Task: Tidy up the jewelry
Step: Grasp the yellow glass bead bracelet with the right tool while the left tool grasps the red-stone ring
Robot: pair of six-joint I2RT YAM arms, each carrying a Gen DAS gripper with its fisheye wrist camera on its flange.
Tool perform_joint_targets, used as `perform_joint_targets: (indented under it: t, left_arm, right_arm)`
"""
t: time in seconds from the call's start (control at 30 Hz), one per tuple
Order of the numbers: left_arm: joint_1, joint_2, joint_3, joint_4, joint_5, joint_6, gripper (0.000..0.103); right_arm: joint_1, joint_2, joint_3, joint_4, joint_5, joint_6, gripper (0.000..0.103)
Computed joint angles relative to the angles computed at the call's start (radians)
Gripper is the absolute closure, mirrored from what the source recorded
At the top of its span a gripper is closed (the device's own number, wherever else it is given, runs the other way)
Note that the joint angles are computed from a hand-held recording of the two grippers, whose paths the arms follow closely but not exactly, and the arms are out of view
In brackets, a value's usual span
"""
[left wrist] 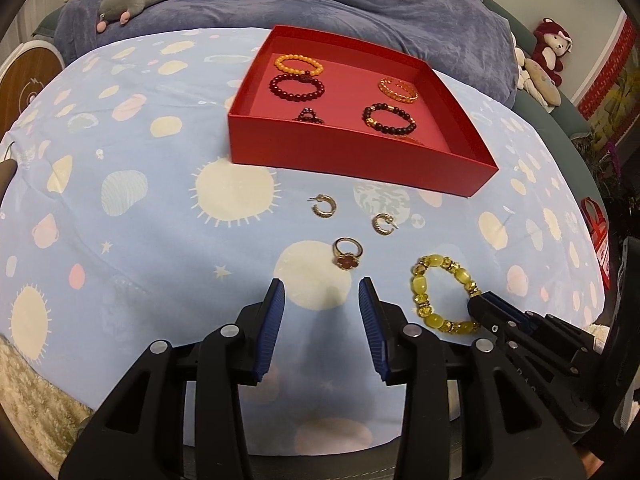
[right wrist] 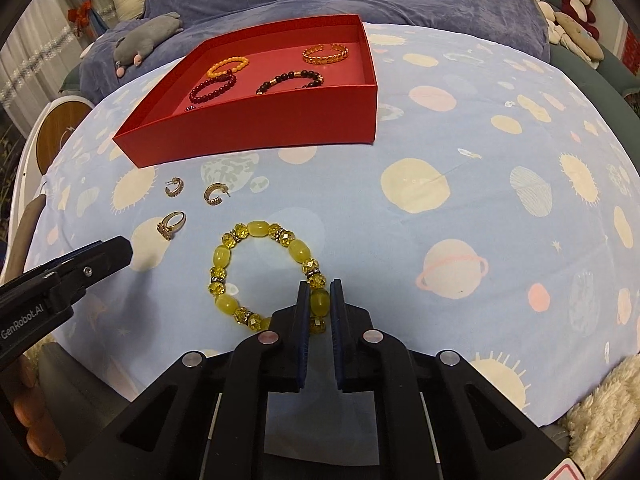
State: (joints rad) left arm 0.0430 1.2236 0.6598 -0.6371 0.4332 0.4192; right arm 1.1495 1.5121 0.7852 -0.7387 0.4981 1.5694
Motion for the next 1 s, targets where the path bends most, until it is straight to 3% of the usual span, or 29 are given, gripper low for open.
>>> perform_joint_targets:
  t: [0.27,0.53,0.8,1.0]
  left_arm:
    - [-0.12,0.045,-0.017,0.102,-0.049,-0.076,0.068]
    - [-0.152,0.094,-0.021,0.155,-0.073,-0.095,0.088]
    - [-0.141,0.085,-0.03,0.163,-0.066,-0.088,0.089]
    - [-0.079,0.065,-0.011,0.106,-0.034,-0.056,0.089]
  right_arm:
    - [0.006,-0.021,-0.027,0.025,0.011,0.012,0.094]
    - [0.006,-0.035,-0.042,0.044,0.016,0.017,0.094]
    - [0.004,-0.041,-0.047,0.05,0.013,0.019,0.094]
    - [0.028,-0.05,-0.035,0.026,0.017,0.05,0.094]
